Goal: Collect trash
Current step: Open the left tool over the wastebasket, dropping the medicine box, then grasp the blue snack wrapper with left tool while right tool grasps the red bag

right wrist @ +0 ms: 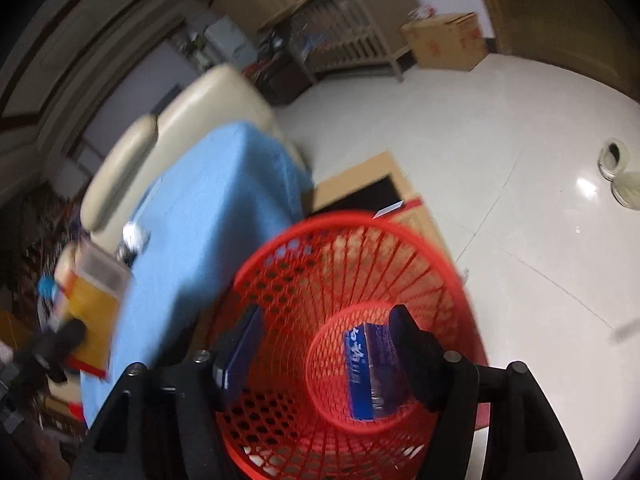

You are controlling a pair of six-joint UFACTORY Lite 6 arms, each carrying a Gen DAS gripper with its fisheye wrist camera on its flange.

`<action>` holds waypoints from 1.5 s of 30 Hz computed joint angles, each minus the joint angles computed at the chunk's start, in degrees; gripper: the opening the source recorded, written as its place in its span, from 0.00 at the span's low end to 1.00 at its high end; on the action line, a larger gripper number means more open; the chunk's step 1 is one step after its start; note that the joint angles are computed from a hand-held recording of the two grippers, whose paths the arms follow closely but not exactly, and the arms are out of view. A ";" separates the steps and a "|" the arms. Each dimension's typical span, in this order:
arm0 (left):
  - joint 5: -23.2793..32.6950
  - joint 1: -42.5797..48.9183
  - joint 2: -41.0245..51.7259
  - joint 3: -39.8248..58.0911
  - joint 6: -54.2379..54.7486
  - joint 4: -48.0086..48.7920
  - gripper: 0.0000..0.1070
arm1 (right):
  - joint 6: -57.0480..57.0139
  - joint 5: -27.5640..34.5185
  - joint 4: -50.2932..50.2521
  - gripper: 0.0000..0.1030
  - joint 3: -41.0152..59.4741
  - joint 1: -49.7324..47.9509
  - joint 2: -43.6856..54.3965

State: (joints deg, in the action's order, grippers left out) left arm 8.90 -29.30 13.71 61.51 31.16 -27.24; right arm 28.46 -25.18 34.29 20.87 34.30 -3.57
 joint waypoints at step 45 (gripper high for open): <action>12.72 57.20 7.10 -0.91 51.66 -48.16 0.76 | -56.95 6.48 45.21 0.67 46.30 19.36 23.42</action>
State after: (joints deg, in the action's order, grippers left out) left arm 21.62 27.91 20.81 60.60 82.82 -75.41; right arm -28.49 -18.71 79.50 67.17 53.65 19.85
